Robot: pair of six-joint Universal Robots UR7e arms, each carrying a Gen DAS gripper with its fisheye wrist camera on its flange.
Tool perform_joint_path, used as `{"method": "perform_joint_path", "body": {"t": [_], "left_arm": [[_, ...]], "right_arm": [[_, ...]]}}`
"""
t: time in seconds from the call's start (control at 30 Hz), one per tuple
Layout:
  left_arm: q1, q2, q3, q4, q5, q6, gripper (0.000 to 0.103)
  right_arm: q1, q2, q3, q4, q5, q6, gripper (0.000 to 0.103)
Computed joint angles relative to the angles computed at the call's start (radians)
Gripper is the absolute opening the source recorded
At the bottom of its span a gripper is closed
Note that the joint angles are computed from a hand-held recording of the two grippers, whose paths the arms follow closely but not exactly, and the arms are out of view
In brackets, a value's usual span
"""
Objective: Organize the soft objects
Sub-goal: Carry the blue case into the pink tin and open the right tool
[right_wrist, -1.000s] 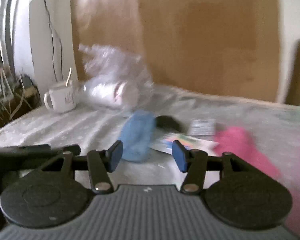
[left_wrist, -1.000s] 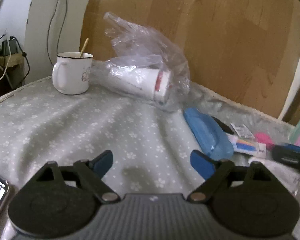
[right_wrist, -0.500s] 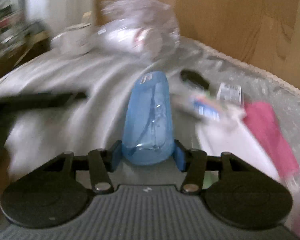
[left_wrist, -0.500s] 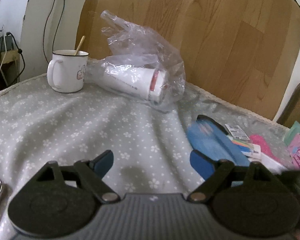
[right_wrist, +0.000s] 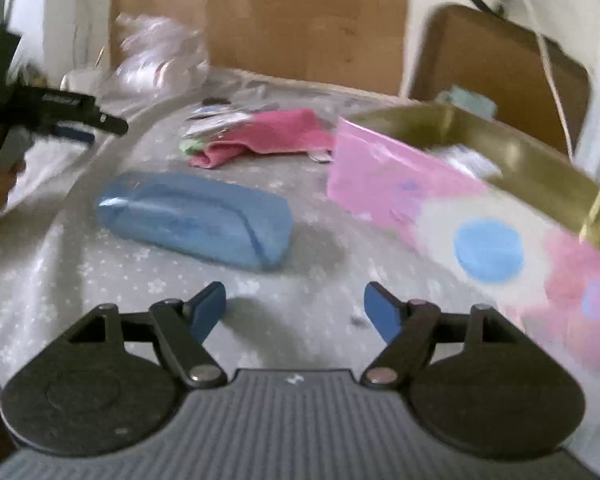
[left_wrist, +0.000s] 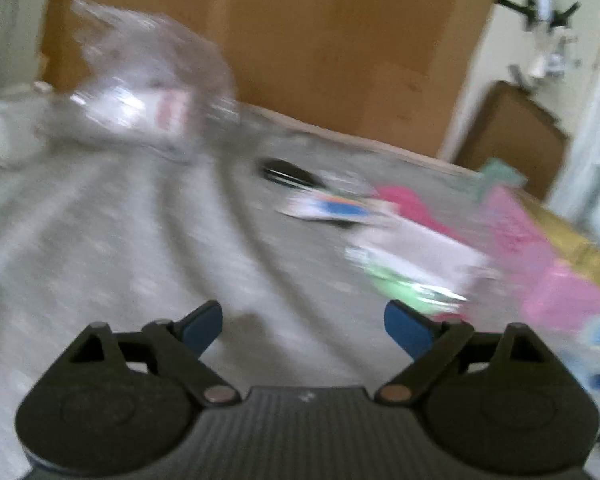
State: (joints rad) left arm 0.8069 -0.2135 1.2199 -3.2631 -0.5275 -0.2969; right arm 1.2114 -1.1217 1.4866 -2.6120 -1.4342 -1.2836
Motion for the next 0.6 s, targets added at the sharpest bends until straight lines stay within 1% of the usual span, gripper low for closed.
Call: {"method": "perform_joint_path", "body": {"t": [0.07, 0.13, 0.17, 0.2, 0.27, 0.3, 0.37, 0.43, 0.5, 0.57, 0.6], "left_arm": [[-0.010, 0.016, -0.028, 0.006, -0.062, 0.023, 0.098], [-0.021, 0.045, -0.082, 0.024, -0.090, 0.071, 0.099], [-0.026, 0.061, -0.116, 0.055, -0.103, 0.089, 0.099], [-0.028, 0.070, -0.142, 0.095, -0.114, 0.090, 0.099], [-0.033, 0.084, -0.183, 0.192, -0.134, 0.058, 0.099], [-0.036, 0.086, -0.190, 0.217, -0.145, 0.043, 0.099], [-0.043, 0.078, -0.176, 0.235, -0.175, 0.010, 0.099], [-0.051, 0.062, -0.138, 0.232, -0.191, -0.016, 0.103], [-0.056, 0.048, -0.105, 0.267, -0.191, -0.058, 0.103], [-0.055, 0.033, -0.085, 0.327, -0.205, -0.123, 0.102], [-0.055, 0.021, -0.065, 0.343, -0.218, -0.154, 0.100]], "right_arm": [[-0.009, -0.012, 0.026, -0.008, 0.019, -0.007, 0.078], [-0.009, -0.019, 0.057, -0.024, 0.037, -0.034, 0.078], [-0.008, -0.017, 0.056, -0.019, 0.044, -0.044, 0.078], [-0.002, -0.010, 0.059, -0.022, 0.048, -0.051, 0.078], [0.005, 0.001, 0.046, -0.011, 0.054, -0.069, 0.079], [0.010, 0.009, 0.040, -0.005, 0.054, -0.078, 0.079], [0.008, 0.016, 0.001, 0.055, 0.059, -0.105, 0.083], [0.019, 0.044, -0.050, 0.116, 0.046, -0.129, 0.094], [0.021, 0.060, -0.100, 0.195, 0.040, -0.156, 0.101], [0.033, 0.098, -0.172, 0.268, 0.019, -0.160, 0.103], [0.040, 0.119, -0.217, 0.327, 0.008, -0.159, 0.103]]}}
